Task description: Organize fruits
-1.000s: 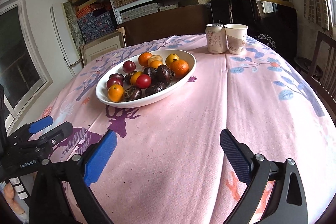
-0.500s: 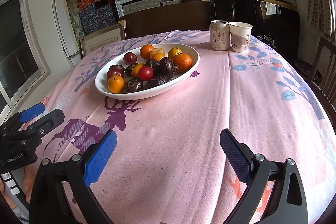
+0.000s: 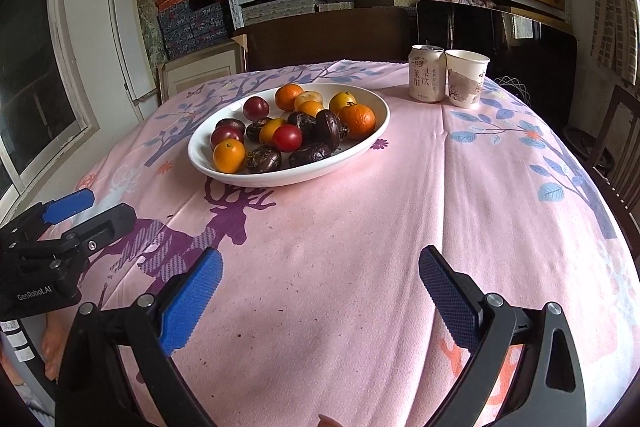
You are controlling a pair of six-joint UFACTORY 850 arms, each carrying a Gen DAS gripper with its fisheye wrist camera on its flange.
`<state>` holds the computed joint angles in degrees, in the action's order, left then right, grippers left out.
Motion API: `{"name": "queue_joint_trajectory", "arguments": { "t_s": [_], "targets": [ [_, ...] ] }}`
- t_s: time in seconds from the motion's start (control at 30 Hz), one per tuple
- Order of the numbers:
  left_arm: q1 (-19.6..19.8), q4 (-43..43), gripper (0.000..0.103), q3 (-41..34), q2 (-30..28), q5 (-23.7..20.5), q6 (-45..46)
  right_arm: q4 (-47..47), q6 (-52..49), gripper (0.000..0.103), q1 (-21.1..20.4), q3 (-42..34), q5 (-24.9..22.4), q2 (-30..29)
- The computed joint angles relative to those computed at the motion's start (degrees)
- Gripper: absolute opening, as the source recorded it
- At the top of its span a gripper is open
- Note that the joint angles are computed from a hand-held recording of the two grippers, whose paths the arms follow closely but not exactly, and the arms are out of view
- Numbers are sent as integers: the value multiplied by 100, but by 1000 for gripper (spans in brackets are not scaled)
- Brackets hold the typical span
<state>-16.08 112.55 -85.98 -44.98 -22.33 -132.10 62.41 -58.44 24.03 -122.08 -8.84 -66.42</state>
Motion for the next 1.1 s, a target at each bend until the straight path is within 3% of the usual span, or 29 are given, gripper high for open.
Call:
{"name": "queue_joint_trajectory", "arguments": {
  "t_s": [0.33, 0.7, 1.1],
  "targets": [
    [-19, -48, 98, -19, -10, -37, 125, -353, 355, 99, 3, -38, -22, -27],
    [-50, -662, 98, -138, -80, -55, 811, -2289, 2252, 99, 39, -305, -200, -168],
    [-37, -858, 98, -170, -96, -3, 986, -2925, 2861, 99, 49, -469, -351, -256]
  ]
}}
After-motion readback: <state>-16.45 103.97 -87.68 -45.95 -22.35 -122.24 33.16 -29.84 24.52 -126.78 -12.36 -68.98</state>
